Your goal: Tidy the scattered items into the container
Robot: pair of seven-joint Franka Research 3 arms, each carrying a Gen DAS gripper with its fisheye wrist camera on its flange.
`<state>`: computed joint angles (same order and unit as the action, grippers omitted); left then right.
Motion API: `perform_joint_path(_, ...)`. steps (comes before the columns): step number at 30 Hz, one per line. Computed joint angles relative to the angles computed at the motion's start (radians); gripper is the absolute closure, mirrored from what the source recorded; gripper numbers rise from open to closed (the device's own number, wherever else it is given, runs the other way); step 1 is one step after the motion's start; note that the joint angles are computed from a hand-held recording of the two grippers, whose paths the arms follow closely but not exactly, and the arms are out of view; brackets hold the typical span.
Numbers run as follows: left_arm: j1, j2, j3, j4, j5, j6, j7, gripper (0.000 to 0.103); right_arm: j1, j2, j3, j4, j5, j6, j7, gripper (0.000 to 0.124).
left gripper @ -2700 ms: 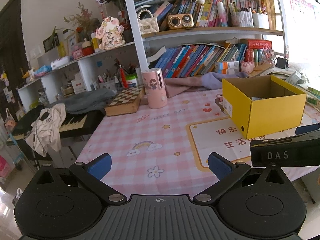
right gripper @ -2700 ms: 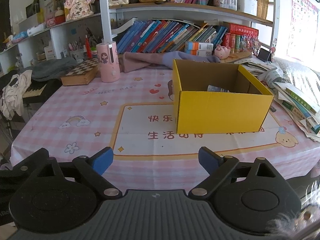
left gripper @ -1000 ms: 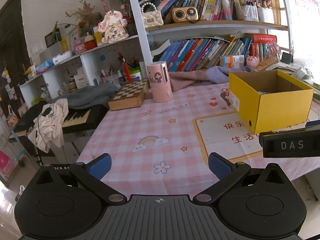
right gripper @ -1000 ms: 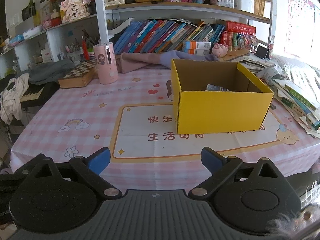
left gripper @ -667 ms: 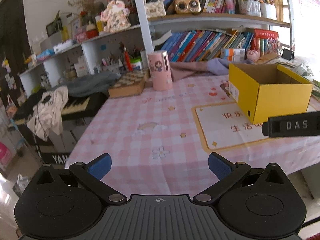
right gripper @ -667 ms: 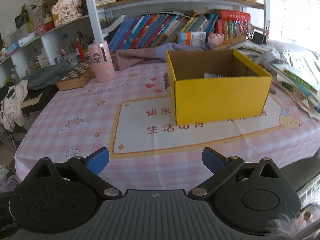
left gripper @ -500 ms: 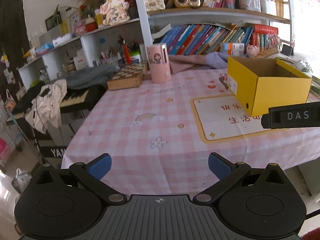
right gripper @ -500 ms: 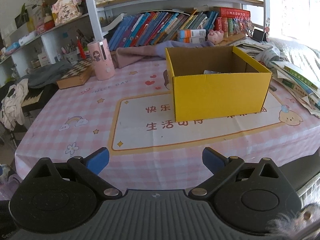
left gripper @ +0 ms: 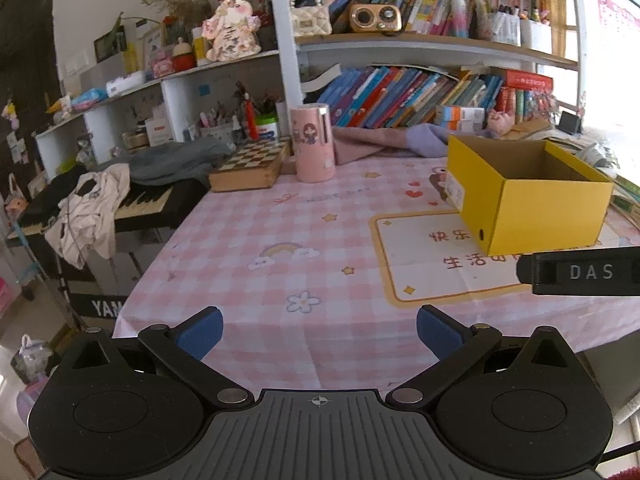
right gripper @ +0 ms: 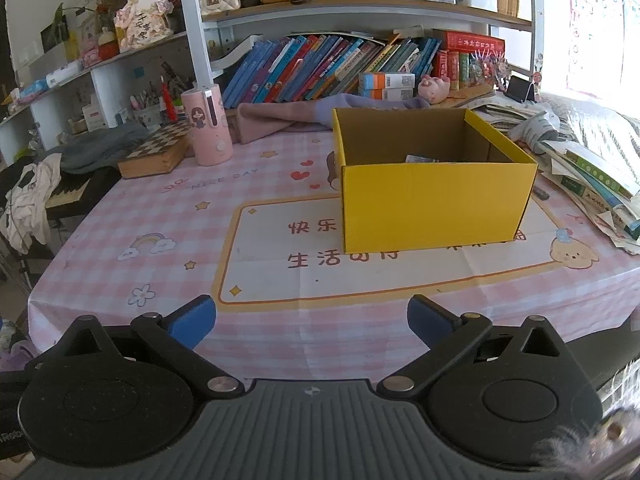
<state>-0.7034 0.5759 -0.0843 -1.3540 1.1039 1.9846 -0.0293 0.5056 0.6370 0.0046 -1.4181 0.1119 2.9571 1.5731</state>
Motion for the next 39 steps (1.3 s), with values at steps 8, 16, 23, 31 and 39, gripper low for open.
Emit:
perform_joint_path(8,0.003,0.015,0.002,0.022,-0.017,0.030,0.021,0.000,0.012,-0.019,-0.029,-0.029,-0.011,0.003,0.035,0.021)
perform_joint_path(16,-0.003,0.034,0.009,0.051,-0.028,0.038,0.040,0.000,0.006,-0.031,-0.032,-0.050,-0.021,0.009,0.050,0.021)
perform_joint_path(23,-0.005,0.038,0.016,0.055,-0.037,0.045,0.036,0.000,0.004,-0.028,-0.031,-0.046,-0.030,-0.001,0.053,0.021)
perform_joint_path(31,-0.005,0.031,0.018,0.039,-0.024,0.057,0.029,0.000,0.008,-0.014,-0.033,-0.020,-0.041,-0.028,0.057,0.021)
perform_joint_path(39,0.011,0.020,0.011,0.020,-0.038,0.071,0.023,0.000,0.012,-0.009,-0.035,-0.011,-0.052,-0.037,0.066,0.021)
